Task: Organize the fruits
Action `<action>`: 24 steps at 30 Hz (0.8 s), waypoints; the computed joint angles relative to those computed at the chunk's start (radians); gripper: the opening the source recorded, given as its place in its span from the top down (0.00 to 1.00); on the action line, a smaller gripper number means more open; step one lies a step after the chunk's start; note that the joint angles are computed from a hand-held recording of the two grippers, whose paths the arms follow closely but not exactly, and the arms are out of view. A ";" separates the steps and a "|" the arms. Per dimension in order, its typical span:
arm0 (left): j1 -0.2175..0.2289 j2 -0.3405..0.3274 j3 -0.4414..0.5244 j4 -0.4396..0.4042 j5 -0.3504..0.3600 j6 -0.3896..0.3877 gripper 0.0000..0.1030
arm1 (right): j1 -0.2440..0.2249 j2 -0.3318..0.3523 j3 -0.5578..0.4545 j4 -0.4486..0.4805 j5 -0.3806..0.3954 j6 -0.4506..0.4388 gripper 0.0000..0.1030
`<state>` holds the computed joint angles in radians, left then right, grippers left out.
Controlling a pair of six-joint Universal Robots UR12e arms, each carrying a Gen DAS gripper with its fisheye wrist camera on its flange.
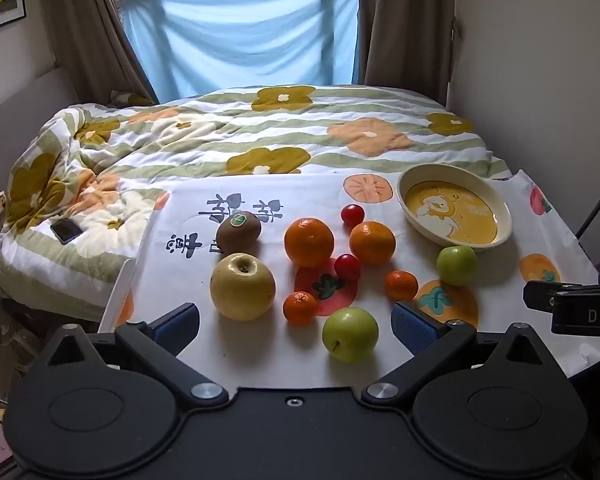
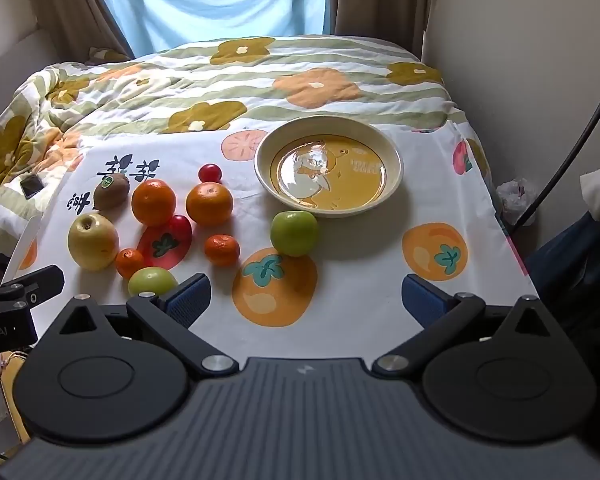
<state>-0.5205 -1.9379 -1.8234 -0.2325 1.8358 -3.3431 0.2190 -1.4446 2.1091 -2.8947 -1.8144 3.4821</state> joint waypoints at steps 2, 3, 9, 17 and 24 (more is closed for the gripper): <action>-0.003 -0.004 0.005 0.000 0.008 -0.001 0.00 | -0.001 -0.001 0.000 0.001 0.009 -0.004 0.00; -0.002 -0.005 0.006 0.003 0.008 -0.006 0.00 | -0.001 -0.001 0.000 0.000 0.008 -0.005 0.00; -0.015 -0.011 -0.010 0.048 0.044 -0.007 0.00 | -0.007 -0.005 0.004 -0.006 0.030 -0.009 0.00; -0.006 -0.006 -0.001 0.027 0.031 -0.007 0.00 | -0.003 0.004 0.002 -0.016 0.017 -0.012 0.00; -0.003 -0.006 -0.004 0.032 0.032 -0.007 0.00 | -0.002 0.006 0.002 -0.018 0.020 -0.013 0.00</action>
<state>-0.5236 -1.9437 -1.8270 -0.2008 1.8679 -3.3499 0.2171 -1.4388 2.1108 -2.9122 -1.7940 3.4694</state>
